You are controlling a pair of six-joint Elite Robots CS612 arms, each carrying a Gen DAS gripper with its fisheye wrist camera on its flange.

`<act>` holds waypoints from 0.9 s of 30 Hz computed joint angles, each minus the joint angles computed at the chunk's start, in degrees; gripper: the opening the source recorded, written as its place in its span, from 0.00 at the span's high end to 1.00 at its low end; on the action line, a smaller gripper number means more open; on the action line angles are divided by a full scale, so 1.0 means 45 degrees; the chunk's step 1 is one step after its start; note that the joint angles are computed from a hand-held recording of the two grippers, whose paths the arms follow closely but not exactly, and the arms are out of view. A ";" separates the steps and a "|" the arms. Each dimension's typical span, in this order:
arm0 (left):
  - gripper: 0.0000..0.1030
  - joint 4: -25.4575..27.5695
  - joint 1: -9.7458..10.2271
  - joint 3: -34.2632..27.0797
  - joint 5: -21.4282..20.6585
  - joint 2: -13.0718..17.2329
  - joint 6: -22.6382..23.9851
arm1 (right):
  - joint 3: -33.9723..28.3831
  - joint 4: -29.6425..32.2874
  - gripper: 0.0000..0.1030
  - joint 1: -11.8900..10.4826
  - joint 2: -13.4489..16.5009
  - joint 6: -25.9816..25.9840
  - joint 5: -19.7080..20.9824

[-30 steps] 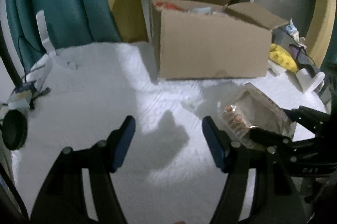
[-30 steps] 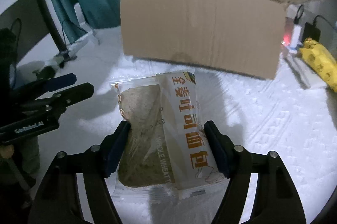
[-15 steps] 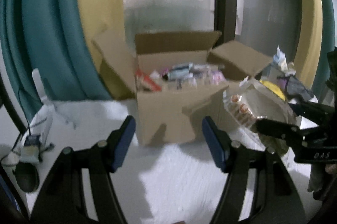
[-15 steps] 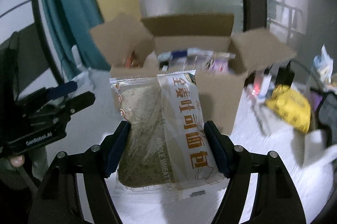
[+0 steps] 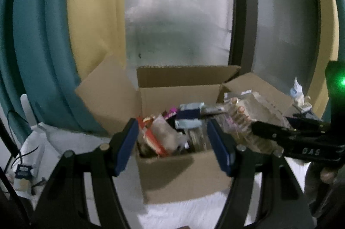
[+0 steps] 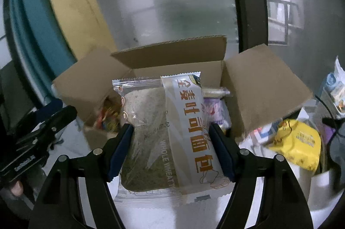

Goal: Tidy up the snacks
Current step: 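Lower the bread pack into the box and open the right tool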

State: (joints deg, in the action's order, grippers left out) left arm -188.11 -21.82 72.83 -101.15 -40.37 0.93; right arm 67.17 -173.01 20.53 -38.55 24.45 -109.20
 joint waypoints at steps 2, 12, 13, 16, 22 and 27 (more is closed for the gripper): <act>0.35 0.0183 -0.0036 -0.0396 0.0010 0.0192 -0.0028 | -0.0374 0.0237 0.27 -0.0115 0.0201 0.0097 -0.0092; 0.35 0.1115 -0.0209 -0.2182 0.0204 0.1148 -0.0148 | -0.2029 0.1303 0.26 -0.0542 0.1212 0.0082 -0.0756; 0.35 0.1229 -0.0231 -0.2249 0.0234 0.1198 -0.0078 | -0.2189 0.1423 0.26 -0.0562 0.1308 0.0050 -0.0903; 0.35 0.1429 -0.0277 -0.2410 0.0476 0.1336 0.0061 | -0.2439 0.1547 0.25 -0.0612 0.1529 0.0067 -0.1138; 0.35 0.1655 -0.0341 -0.2609 0.0981 0.1529 0.0125 | -0.2691 0.1398 0.15 -0.0474 0.1780 -0.0776 -0.1892; 0.35 0.2038 -0.0288 -0.2460 0.0434 0.1400 0.0109 | -0.2187 0.0995 0.14 -0.0403 0.1521 -0.0614 -0.2047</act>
